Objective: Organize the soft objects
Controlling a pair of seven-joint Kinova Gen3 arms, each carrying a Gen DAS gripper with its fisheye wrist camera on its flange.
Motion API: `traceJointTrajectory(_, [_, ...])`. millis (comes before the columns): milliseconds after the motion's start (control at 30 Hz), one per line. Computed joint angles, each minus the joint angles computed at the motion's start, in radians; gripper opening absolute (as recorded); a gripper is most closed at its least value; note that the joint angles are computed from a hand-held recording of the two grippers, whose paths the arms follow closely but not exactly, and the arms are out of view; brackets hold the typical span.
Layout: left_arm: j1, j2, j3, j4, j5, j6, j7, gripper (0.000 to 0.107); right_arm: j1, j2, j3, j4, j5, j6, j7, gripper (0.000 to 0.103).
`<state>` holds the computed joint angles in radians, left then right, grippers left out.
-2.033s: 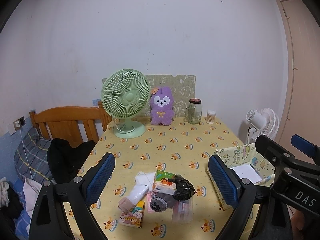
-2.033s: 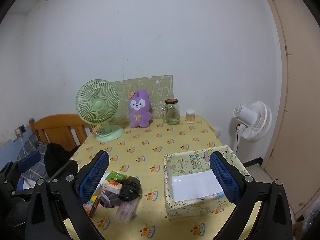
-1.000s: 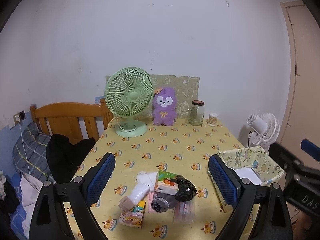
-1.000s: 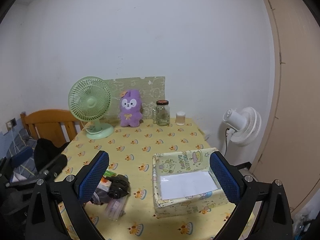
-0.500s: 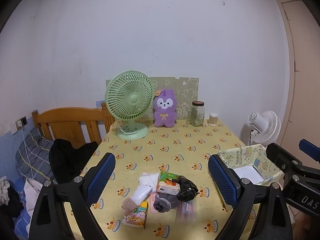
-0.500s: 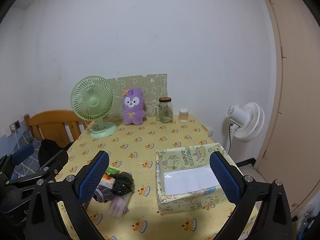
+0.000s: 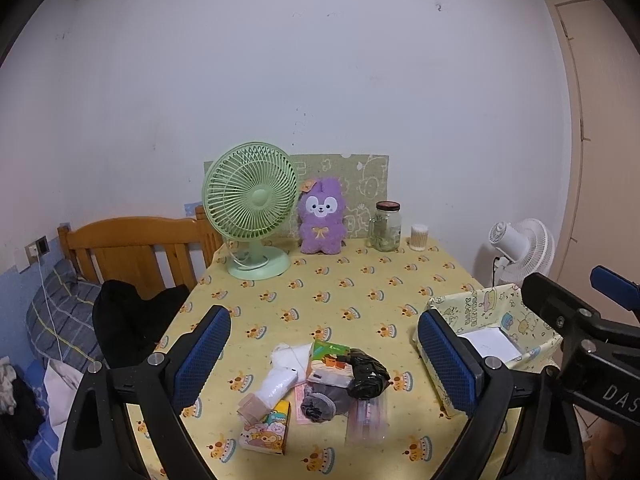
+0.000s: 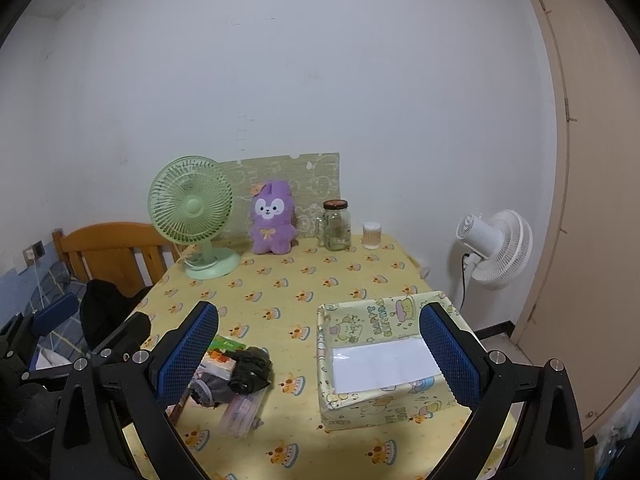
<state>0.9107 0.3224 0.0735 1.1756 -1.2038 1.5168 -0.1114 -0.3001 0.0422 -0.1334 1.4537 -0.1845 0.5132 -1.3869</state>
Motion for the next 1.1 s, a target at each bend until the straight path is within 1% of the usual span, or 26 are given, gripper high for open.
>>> traceJointTrajectory(200, [-0.015, -0.021, 0.006, 0.037, 0.012, -0.021, 0.047, 0.096, 0.003, 0.004, -0.004, 0.009, -0.051, -0.007, 0.02, 0.102])
traceJointTrajectory(367, [-0.034, -0.034, 0.016, 0.093, 0.008, -0.035, 0.08, 0.091, -0.015, 0.019, -0.012, 0.015, -0.02, -0.016, -0.013, 0.101])
traceJointTrajectory(433, [-0.049, -0.043, 0.022, 0.12, 0.012, -0.05, 0.095, 0.089, -0.022, 0.029, -0.018, 0.021, -0.02, -0.028, -0.01, 0.097])
traceJointTrajectory(567, [-0.07, -0.042, 0.029, 0.16, 0.009, -0.055, 0.106, 0.086, -0.053, 0.051, -0.03, 0.028, 0.023, -0.041, -0.031, 0.097])
traceJointTrajectory(667, [-0.095, -0.056, 0.035, 0.202, 0.018, -0.088, 0.121, 0.086, -0.094, 0.07, -0.024, 0.029, 0.106, -0.051, -0.095, 0.096])
traceJointTrajectory(733, [-0.121, -0.067, 0.04, 0.225, 0.039, -0.118, 0.127, 0.086, -0.105, 0.091, -0.031, 0.018, 0.119, -0.042, -0.104, 0.096])
traceJointTrajectory(900, [-0.169, -0.075, 0.045, 0.256, 0.085, -0.151, 0.129, 0.086, -0.118, 0.138, -0.046, -0.006, 0.113, -0.022, -0.082, 0.096])
traceJointTrajectory(1067, [-0.214, -0.082, 0.044, 0.28, 0.135, -0.191, 0.125, 0.086, -0.137, 0.194, -0.048, -0.057, 0.108, 0.026, -0.078, 0.096])
traceJointTrajectory(1100, [-0.227, -0.089, 0.044, 0.291, 0.148, -0.211, 0.123, 0.083, -0.141, 0.204, -0.047, -0.067, 0.11, 0.036, -0.079, 0.096])
